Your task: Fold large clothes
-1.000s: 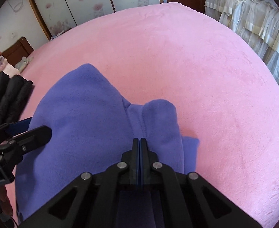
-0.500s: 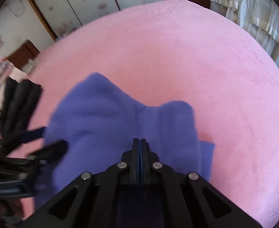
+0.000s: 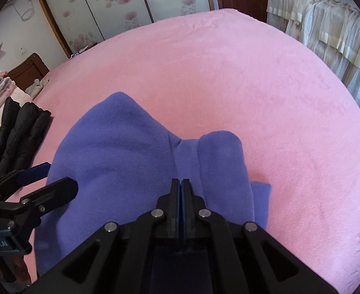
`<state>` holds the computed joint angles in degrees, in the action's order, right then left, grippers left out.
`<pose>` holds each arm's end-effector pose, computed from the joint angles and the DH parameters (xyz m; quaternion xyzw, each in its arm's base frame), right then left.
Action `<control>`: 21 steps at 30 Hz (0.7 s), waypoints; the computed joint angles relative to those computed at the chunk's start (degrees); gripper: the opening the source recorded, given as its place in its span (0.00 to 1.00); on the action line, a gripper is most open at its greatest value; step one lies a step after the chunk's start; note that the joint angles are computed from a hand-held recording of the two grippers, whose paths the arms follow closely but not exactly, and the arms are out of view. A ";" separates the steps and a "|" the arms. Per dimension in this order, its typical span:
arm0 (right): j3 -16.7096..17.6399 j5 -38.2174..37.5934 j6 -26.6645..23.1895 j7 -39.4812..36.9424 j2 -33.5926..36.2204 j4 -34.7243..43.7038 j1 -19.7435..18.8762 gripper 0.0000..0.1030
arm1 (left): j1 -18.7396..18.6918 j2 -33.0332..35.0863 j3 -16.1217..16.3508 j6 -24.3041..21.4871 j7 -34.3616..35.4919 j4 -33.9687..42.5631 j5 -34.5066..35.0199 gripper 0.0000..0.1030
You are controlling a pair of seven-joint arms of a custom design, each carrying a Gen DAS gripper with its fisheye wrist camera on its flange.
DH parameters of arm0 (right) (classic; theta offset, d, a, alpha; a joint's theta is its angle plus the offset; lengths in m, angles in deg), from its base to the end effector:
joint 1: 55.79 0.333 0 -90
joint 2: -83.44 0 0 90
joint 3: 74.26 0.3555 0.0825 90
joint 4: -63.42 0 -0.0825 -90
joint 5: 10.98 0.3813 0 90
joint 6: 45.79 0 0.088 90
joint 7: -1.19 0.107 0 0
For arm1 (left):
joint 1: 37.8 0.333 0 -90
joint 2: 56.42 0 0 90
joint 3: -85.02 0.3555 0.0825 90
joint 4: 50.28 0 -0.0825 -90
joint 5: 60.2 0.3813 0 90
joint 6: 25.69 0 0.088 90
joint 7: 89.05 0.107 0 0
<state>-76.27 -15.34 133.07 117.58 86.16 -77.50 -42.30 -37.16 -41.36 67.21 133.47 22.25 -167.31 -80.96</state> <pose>0.5133 0.1110 0.3892 -0.6092 0.7330 -0.1445 0.2658 0.6143 -0.1603 0.4093 -0.5586 0.7844 -0.2591 0.0739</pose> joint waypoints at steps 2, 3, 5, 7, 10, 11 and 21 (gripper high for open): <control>2.62 9.92 -0.46 -7.26 -1.86 -0.89 -1.24 0.03 | -0.17 -1.18 0.52 -0.30 -0.70 -0.62 0.78 0.97; 3.11 13.01 -0.86 -9.34 -2.73 -1.19 -1.26 0.05 | -0.24 -1.58 0.70 -0.90 -0.95 -0.54 0.91 0.98; 3.57 17.18 -1.97 -12.69 -5.34 -2.27 -1.11 0.10 | -0.49 -2.86 1.18 -2.36 -1.14 -0.81 1.19 0.99; 4.83 15.10 -2.81 -11.69 -8.25 -3.70 -2.26 0.18 | -0.92 -4.46 1.60 -2.43 -0.76 -1.78 1.20 0.99; 9.85 6.19 -3.83 -4.45 -12.34 -5.66 -7.62 0.38 | -1.58 -8.49 2.55 -2.54 1.05 -4.44 0.29 0.99; 9.68 6.58 -3.90 -4.67 -13.87 -6.57 -7.18 0.44 | -2.00 -9.32 3.06 -2.96 1.40 -4.70 -0.03 0.99; 5.99 18.21 -10.20 -10.47 -31.03 -13.59 -2.69 0.63 | -6.61 -22.43 9.12 -5.69 1.06 -10.56 1.59 0.99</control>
<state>-70.28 2.87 122.87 107.11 55.13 -91.10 -44.99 -43.77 -63.79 76.33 127.78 23.31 -177.87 -79.38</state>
